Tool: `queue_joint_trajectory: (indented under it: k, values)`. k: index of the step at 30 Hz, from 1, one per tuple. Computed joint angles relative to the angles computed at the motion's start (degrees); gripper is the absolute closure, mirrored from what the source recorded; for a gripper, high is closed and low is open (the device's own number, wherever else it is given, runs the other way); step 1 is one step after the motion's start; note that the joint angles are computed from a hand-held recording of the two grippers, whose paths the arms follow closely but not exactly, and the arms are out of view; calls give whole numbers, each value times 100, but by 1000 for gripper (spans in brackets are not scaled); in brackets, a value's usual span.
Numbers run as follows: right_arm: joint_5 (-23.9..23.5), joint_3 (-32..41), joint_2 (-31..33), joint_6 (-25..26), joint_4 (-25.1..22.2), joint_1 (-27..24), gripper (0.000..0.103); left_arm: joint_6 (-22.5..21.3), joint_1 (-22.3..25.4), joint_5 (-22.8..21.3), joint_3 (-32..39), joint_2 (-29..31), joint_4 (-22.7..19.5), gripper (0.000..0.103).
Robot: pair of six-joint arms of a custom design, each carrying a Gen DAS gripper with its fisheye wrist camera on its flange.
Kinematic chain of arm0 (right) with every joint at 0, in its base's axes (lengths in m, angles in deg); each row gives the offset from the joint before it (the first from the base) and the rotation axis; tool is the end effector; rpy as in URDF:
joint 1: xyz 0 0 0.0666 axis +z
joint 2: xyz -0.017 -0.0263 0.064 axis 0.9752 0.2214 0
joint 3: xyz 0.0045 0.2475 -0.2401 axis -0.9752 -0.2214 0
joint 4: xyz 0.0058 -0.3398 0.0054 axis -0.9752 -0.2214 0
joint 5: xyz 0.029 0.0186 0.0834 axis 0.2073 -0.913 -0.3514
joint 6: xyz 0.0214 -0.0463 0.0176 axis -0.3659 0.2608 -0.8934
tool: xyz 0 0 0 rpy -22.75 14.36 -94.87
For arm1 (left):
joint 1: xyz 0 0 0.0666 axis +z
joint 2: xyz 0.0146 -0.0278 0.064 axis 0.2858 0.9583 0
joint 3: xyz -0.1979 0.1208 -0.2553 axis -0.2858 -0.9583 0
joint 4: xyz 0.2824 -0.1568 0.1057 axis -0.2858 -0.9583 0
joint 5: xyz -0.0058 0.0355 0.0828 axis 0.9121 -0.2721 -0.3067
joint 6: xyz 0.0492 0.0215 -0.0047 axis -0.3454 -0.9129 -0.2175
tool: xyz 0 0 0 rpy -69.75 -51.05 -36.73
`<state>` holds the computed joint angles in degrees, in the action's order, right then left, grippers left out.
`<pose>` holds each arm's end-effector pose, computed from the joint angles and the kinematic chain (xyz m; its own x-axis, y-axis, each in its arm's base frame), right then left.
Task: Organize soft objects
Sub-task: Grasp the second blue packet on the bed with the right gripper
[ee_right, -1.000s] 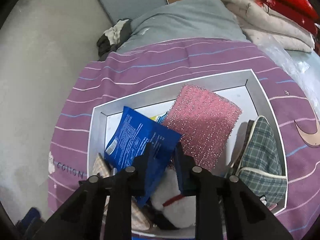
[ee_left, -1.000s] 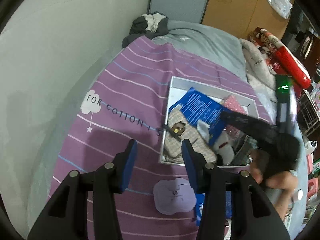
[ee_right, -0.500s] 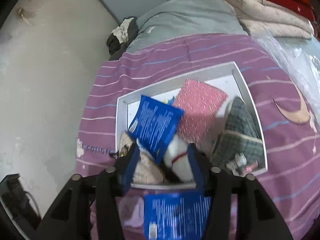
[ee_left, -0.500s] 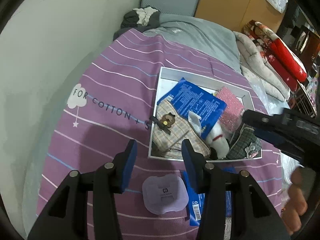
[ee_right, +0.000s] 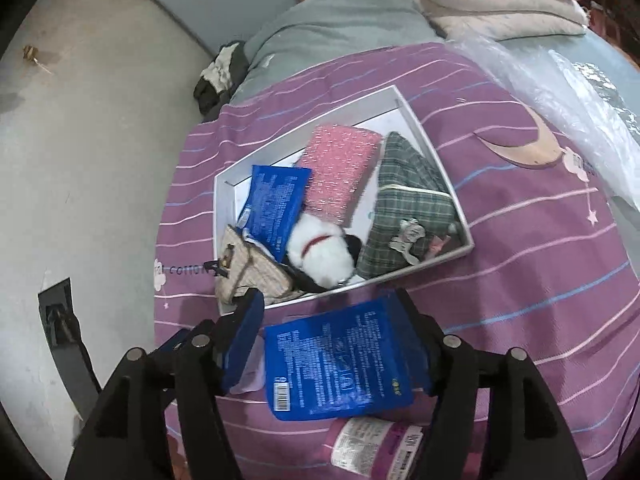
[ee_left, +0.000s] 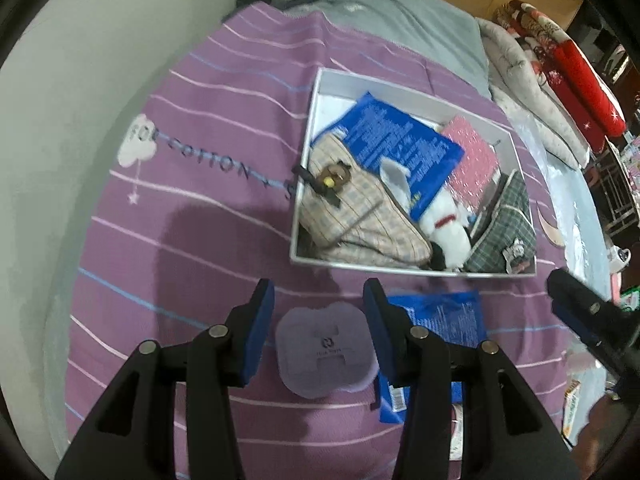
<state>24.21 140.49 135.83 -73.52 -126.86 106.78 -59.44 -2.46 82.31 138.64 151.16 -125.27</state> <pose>0.3711 0.2052 0.4155 -0.7442 0.5195 -0.4199 0.3296 0.8323 0.4457 0.4439 -0.1575 0.3974 -0.9167 0.1033 -0.3860 0.1805 0.9689 -0.1695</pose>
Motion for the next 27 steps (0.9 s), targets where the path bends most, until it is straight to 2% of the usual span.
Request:
queue_joint_trajectory:
  k: [4,8,13,16,19,22,27]
  values:
    - [-82,-76,52,180,-136,-61,33,-42,-8,224,120,85,-256,55]
    - [-330,-291,57,255,41,-168,21,-154,53,403,137,99,-417,55]
    - [-699,-62,429,813,-382,-177,19,-213,188,532,158,188,-586,55]
    - [-980,25,613,1003,-478,-186,19,-164,283,592,177,277,-699,55]
    - [-1424,-82,665,971,-173,-253,15,-91,355,639,217,356,-812,55]
    - [-1997,-287,717,803,295,-349,0,-32,410,635,213,386,-886,55]
    - [-2054,-305,879,569,438,-384,0,-61,424,672,220,388,-974,55]
